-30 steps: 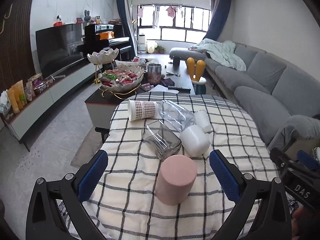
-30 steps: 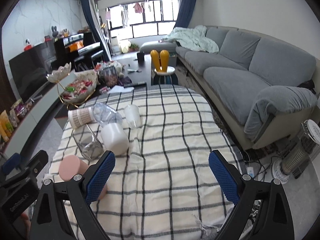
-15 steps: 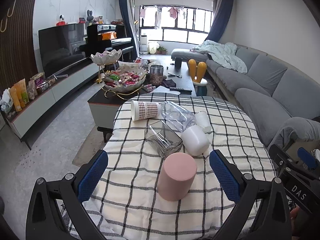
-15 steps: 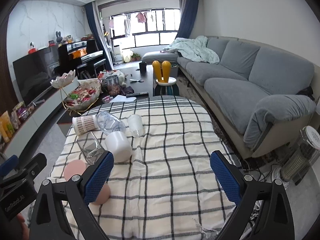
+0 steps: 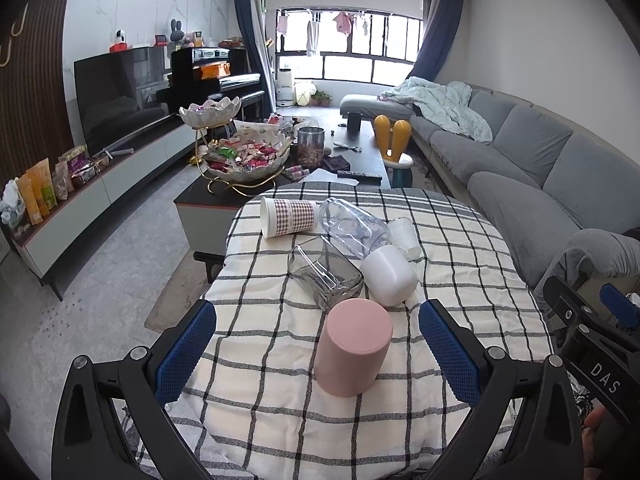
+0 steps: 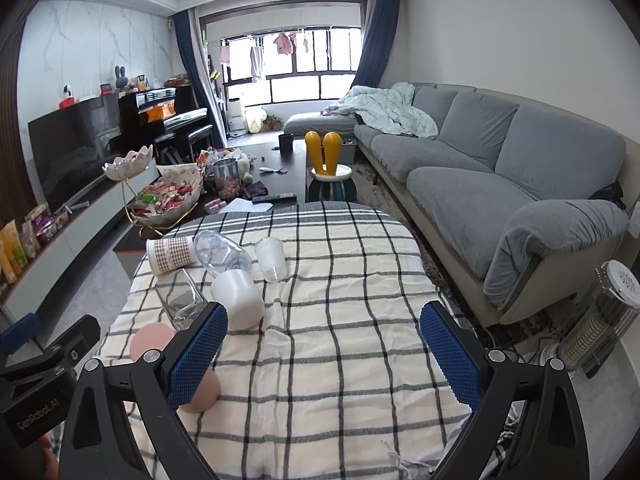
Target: Flip cup upside down
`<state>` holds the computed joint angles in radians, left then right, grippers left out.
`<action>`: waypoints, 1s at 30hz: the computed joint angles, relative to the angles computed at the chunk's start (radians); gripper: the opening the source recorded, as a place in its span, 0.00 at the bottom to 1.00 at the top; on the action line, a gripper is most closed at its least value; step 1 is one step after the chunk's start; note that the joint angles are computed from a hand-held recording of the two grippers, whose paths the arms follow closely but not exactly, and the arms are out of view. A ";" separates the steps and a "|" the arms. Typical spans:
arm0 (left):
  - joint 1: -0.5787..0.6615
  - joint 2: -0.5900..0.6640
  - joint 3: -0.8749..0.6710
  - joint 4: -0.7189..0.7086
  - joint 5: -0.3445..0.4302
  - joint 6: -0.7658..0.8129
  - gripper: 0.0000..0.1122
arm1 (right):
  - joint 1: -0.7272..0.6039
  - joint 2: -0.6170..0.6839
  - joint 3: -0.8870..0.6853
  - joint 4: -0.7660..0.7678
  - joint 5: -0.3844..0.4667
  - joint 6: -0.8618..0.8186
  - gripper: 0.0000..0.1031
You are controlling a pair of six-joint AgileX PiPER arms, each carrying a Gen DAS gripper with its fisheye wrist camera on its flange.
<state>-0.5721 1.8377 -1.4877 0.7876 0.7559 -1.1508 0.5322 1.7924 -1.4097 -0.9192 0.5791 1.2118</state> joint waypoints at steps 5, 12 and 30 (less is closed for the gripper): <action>0.002 0.000 0.003 0.002 -0.005 -0.001 0.92 | -0.003 -0.003 -0.001 0.015 -0.001 -0.017 0.94; 0.006 -0.002 -0.001 -0.012 -0.006 0.015 0.92 | -0.002 -0.002 -0.003 0.014 0.000 -0.015 0.94; 0.004 -0.001 -0.002 -0.003 -0.006 0.008 0.92 | -0.005 -0.001 -0.001 0.022 -0.004 -0.021 0.94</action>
<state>-0.5677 1.8369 -1.4899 0.7846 0.7500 -1.1424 0.5268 1.7913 -1.4108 -0.8976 0.5747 1.1912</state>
